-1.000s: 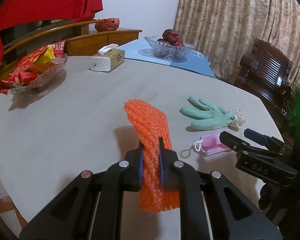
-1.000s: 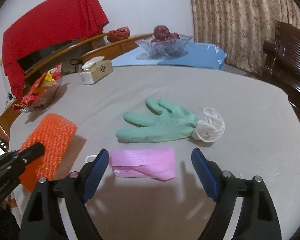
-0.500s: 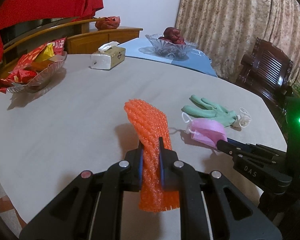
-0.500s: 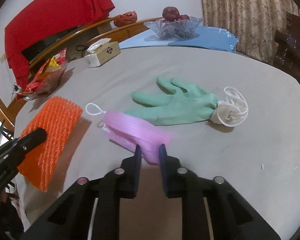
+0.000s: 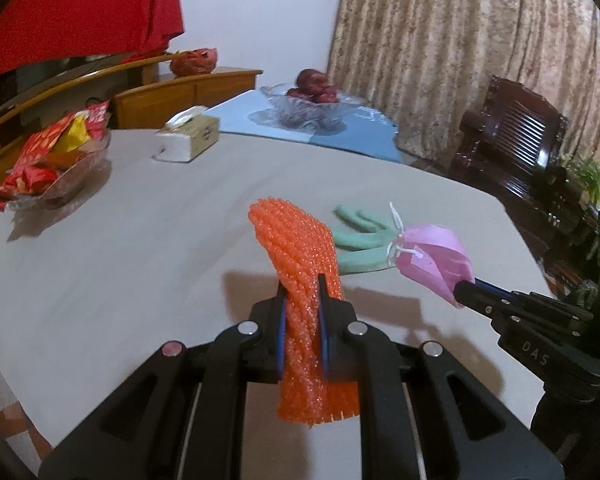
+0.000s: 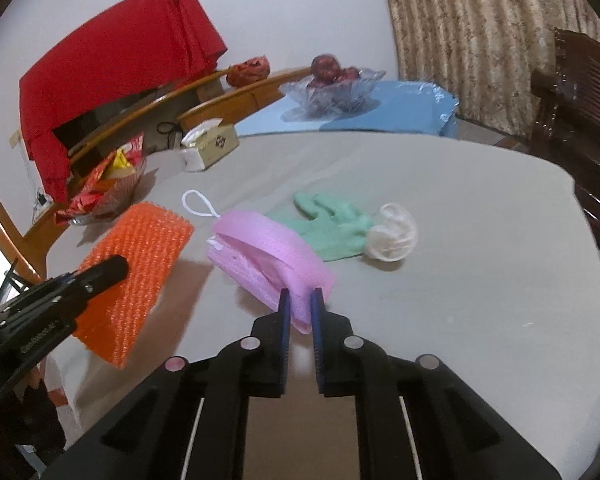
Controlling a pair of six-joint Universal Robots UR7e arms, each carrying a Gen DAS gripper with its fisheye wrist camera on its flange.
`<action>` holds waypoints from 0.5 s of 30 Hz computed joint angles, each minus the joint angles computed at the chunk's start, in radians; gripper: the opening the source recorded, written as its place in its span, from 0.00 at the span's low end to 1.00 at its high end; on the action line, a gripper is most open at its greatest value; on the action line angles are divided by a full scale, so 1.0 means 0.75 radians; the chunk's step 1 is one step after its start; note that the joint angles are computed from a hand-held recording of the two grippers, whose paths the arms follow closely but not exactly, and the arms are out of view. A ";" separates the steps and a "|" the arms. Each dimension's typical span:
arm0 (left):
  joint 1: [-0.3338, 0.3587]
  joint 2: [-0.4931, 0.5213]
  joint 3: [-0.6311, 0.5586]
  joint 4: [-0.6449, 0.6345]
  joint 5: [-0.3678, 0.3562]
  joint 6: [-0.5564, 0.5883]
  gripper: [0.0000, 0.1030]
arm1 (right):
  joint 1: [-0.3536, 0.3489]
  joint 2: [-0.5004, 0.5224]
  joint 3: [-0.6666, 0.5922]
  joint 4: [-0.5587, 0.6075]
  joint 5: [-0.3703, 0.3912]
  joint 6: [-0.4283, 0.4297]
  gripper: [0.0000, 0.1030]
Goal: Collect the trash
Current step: 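Grasp the pink mask with the right gripper while the left gripper holds the foam net, then carry the foam net and pink mask over the bin and release both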
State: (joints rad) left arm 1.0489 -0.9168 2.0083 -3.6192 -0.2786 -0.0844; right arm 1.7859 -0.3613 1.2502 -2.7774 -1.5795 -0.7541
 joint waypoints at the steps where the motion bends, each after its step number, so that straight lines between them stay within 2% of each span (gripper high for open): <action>1: -0.007 0.012 -0.014 -0.002 -0.005 0.015 0.11 | -0.005 -0.014 0.010 -0.008 0.007 0.003 0.10; 7: -0.037 0.070 -0.095 -0.001 -0.053 0.068 0.11 | -0.032 -0.094 0.064 -0.059 0.035 -0.007 0.10; 15: -0.074 0.176 -0.230 0.023 -0.141 0.129 0.11 | -0.082 -0.200 0.143 -0.142 0.019 -0.029 0.10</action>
State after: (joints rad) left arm 0.9935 -0.7850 1.8359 -3.6023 -0.3843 0.0125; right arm 1.7241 -0.5115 1.3575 -2.8840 -1.5655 -0.7761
